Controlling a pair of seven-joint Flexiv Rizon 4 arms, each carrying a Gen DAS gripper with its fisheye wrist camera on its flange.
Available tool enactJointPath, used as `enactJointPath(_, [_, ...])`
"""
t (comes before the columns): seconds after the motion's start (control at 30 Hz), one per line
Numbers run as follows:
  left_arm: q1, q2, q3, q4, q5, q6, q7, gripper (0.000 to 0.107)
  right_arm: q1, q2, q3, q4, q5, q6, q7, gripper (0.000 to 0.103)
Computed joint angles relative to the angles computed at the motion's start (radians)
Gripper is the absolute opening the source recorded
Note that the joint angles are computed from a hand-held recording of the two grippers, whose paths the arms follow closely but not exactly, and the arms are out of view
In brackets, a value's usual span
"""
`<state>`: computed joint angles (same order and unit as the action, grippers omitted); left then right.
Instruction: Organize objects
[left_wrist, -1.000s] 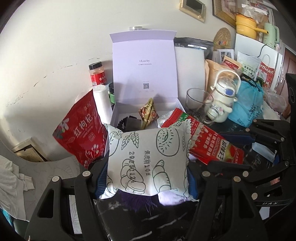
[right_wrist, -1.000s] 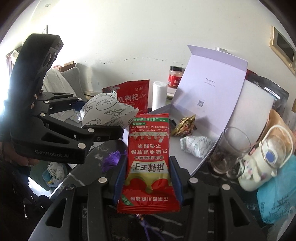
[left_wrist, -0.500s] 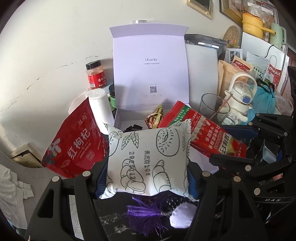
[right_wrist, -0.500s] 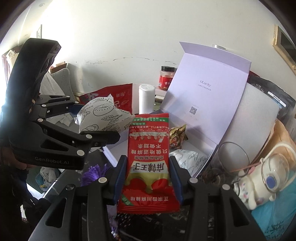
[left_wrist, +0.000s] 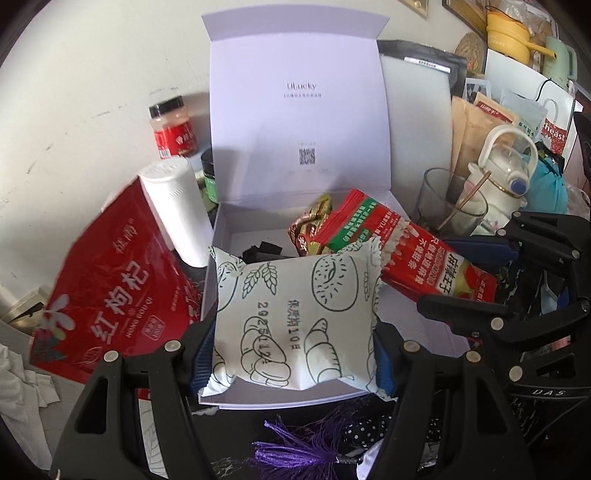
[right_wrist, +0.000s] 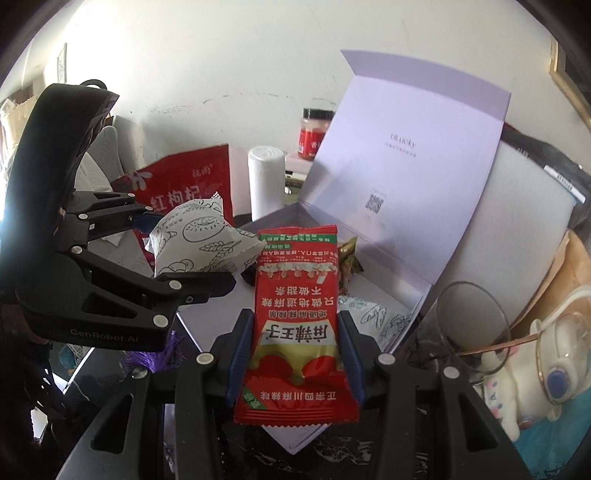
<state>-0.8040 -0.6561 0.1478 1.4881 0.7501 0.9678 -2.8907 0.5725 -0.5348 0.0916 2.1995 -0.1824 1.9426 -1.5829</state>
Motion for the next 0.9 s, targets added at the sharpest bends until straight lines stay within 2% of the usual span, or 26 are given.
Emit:
enactJointPath(0.27, [0.031, -0.048, -0.01, -0.01, -0.045, 0.044, 0.048, 0.066, 0.015, -0.04, -0.019, -0.033, 0.004, -0.023, 0.009, 0.045])
enactJointPath(0.5, [0.032, -0.08, 0.007, -0.024, -0.09, 0.031, 0.109, 0.066, 0.029, -0.07, -0.032, -0.057, -0.001, -0.04, 0.016, 0.045])
enactJointPath(0.73, [0.044, -0.107, 0.014, -0.033, -0.127, 0.043, 0.152, 0.066, -0.013, -0.096, 0.0, -0.088, -0.037, -0.076, 0.041, 0.045])
enactJointPath(0.9, [0.053, -0.13, 0.018, -0.044, -0.163, 0.046, 0.178, 0.066, 0.023, -0.109, -0.037, -0.101, -0.033, -0.091, 0.055, 0.045])
